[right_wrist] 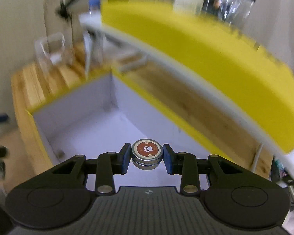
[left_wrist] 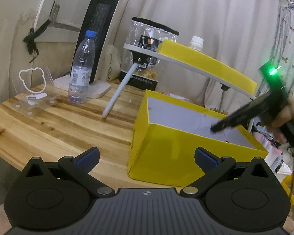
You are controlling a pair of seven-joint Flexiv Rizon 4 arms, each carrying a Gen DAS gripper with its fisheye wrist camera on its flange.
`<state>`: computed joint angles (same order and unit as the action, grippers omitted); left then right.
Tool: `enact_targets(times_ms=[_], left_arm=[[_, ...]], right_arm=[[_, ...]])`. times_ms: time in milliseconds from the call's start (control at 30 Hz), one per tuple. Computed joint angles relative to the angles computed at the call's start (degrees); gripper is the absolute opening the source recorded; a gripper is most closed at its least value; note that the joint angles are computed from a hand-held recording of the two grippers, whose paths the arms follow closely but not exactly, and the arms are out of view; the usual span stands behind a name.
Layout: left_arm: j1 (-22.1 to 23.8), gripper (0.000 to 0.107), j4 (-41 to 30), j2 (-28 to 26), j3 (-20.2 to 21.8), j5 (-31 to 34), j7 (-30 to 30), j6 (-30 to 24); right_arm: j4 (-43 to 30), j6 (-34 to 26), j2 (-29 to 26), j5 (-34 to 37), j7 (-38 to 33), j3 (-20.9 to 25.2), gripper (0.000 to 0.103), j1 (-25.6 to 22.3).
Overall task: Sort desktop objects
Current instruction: 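Carry the tin over the open box and open the right tool, then grasp the white pill bottle on the lid with the left tool while the right tool withdraws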
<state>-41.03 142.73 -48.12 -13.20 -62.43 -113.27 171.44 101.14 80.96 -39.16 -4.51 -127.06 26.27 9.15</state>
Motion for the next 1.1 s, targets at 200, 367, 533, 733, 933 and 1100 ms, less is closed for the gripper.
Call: enact_targets(times_ms=[200, 367, 533, 733, 933, 1100], left_arm=[[-0.70, 0.103, 1.34, 0.27, -0.43, -2.70, -0.97, 1.07], [-0.34, 0.103, 2.13, 0.05, -0.12, -2.17, -3.08, 0.51], [-0.29, 0.103, 2.18, -0.01, 0.17, -1.65, -2.95, 0.09], [-0.52, 0.103, 2.10, 0.24, 0.12, -1.89, -1.95, -0.64], [-1.39, 0.103, 1.96, 1.11, -0.23, -3.56, 0.02, -1.32], [-1.71, 0.103, 1.94, 2.28, -0.18, -3.99, 2.88, -2.43]], right_arm=[[-4.62, -9.51, -2.75, -4.05, 5.79, -9.23, 0.035, 6.88], [-4.95, -12.98, -2.94, -8.51, 9.26, -14.44, 0.035, 11.35], [-4.35, -15.29, -2.53, -11.70, 10.96, -16.20, 0.035, 12.93], [-2.84, -13.85, -1.69, -13.12, 12.25, -16.51, 0.035, 12.66], [-2.47, -12.02, -1.76, -12.83, 11.83, -15.66, 0.040, 11.55], [-1.34, -7.58, -0.55, -9.23, 9.32, -11.01, 0.041, 7.77]])
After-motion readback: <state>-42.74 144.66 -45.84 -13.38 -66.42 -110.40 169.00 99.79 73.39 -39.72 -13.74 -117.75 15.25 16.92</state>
